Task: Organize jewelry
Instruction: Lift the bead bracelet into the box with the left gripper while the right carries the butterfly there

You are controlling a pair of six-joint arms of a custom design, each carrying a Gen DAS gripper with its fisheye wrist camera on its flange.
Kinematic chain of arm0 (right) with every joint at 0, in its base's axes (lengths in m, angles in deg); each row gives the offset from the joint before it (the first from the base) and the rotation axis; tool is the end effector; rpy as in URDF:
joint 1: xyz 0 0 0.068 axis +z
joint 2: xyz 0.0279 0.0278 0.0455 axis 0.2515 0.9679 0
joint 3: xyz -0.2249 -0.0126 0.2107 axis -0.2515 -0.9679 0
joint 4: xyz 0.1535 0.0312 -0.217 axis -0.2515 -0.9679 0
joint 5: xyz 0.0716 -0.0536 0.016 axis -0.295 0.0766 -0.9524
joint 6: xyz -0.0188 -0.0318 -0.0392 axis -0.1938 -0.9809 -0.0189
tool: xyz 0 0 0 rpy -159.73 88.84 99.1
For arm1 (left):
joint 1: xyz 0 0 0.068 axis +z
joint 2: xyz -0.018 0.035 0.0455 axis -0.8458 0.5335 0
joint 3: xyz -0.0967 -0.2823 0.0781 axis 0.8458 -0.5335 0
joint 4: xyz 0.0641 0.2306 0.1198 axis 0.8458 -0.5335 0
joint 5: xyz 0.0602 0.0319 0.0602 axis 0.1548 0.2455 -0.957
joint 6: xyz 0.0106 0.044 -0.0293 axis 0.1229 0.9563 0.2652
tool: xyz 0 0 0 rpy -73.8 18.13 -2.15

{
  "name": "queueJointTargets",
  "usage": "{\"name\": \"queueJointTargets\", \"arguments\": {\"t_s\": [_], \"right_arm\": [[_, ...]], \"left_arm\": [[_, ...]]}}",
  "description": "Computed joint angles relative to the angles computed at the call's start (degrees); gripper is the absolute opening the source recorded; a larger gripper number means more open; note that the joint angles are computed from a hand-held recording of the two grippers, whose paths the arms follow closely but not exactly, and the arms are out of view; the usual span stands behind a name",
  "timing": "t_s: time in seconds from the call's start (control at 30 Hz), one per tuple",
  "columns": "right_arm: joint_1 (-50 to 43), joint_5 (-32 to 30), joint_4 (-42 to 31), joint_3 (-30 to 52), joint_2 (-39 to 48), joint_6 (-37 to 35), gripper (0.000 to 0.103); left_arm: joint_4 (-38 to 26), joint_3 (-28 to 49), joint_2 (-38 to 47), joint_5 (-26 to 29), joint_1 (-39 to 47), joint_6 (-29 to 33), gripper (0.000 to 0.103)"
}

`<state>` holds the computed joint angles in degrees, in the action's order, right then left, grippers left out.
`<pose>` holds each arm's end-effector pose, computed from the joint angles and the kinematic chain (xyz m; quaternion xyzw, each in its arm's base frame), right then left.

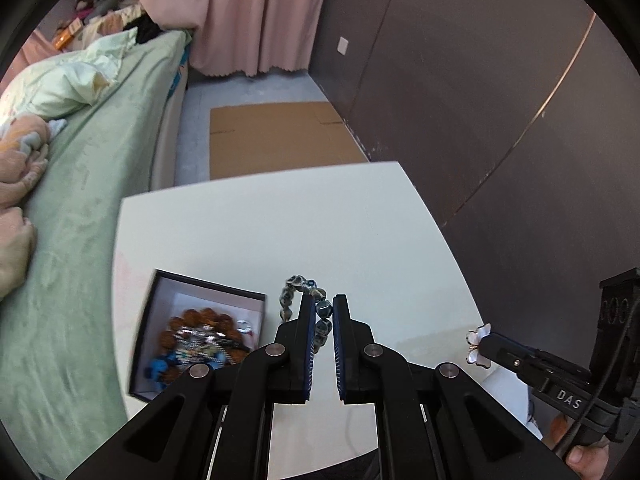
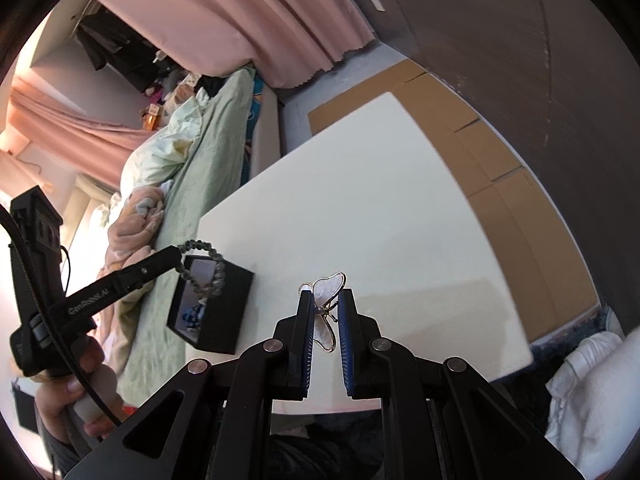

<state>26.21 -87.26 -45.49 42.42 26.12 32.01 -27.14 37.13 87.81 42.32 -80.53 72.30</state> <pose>0.1869 0.0392 0.1483 0.2978 0.8812 0.1919 0.3129 0.3435 -0.1563 0.2109 0.2933 0.9104 -0.1846 0.2260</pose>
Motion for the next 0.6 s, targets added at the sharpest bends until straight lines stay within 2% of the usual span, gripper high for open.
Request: {"name": "queueJointTargets", "arguments": {"t_s": [0.33,0.6], "right_arm": [[7.38,3.54,-2.00,6.42,4.19,1.72,0.013],[9.55,5.33,-3.95,8.31,5.25,2.17,0.013]], "left_arm": [[0.22,0.45,-1.14,0.03,5.48,2.80,0.009],[2.00,1.41,2.10,-0.44,8.59,2.97,0.009]]}}
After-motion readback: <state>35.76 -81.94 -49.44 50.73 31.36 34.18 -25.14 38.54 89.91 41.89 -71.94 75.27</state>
